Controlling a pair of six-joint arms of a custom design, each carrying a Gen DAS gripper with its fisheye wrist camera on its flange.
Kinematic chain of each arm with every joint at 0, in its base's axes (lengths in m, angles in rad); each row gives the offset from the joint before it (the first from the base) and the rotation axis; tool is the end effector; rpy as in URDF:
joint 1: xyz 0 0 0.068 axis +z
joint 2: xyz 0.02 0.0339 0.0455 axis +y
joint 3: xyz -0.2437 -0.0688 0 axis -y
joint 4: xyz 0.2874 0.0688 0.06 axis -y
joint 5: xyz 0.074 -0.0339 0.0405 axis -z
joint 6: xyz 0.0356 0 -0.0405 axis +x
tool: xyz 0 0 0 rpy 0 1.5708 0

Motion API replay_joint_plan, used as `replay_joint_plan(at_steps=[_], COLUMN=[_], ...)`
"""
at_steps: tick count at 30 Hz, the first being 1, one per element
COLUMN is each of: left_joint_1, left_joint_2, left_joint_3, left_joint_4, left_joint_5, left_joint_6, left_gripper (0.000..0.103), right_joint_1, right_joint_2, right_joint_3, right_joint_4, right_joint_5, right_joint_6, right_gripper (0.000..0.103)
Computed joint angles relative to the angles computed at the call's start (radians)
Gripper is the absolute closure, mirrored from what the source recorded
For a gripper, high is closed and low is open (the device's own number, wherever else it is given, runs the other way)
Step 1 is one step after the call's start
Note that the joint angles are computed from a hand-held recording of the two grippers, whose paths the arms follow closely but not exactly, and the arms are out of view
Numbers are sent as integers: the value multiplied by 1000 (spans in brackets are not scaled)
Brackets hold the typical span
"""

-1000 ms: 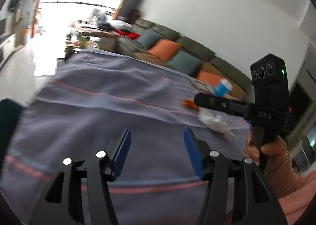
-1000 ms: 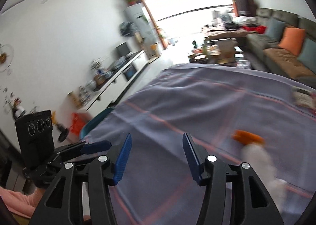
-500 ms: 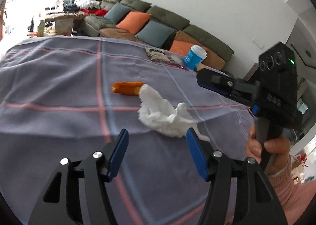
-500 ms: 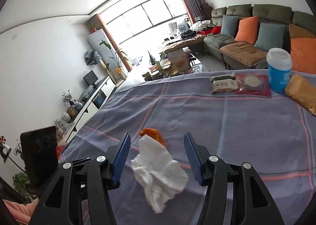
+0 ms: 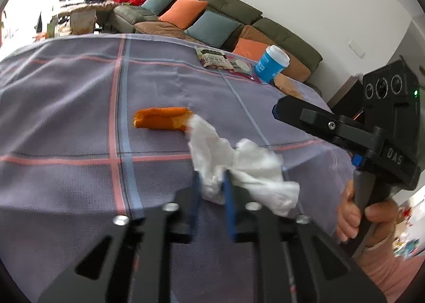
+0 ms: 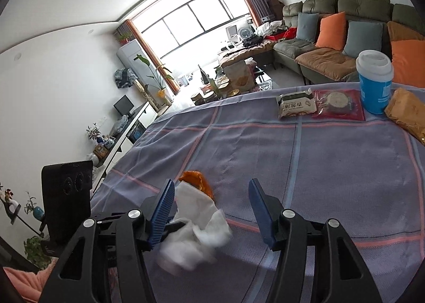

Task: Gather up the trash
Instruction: 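Grasp the white tissue with the left tool while the right tool grasps the orange peel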

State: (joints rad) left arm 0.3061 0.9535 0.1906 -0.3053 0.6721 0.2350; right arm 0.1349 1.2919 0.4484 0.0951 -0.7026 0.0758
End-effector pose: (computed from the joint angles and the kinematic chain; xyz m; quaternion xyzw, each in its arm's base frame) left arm 0.1756 0.0323 0.0677 0.0494 0.9167 -0.2450 0.3116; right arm 0.2575 0.0582 0.1042 -0.1629 0.8562 0.3531 0.3400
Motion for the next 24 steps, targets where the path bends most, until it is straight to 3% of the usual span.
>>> replay_joint_plan(at_steps=[5, 8, 17, 22, 24], left_joint_1=[82, 184, 632, 818, 881], left_joint_2=[-51, -100, -41, 72, 110], left_joint_3=[-6, -9, 80, 150, 170], left_joint_4=[-82, -189, -550, -640, -657], left_joint_5=[57, 112, 233, 239, 237], left_joint_6=[72, 176, 664, 850, 908], left_gripper=[90, 90, 90, 90, 90], right_joint_1=[44, 79, 204, 228, 230], right_joint_2=[40, 73, 219, 287, 300], right_joint_3=[33, 60, 176, 216, 221], right_joint_4=[1, 3, -29, -48, -55], right_joint_5=[16, 37, 150, 188, 193], right_joint_6=[-2, -4, -15, -25, -26], right_gripper=[44, 44, 48, 56, 66])
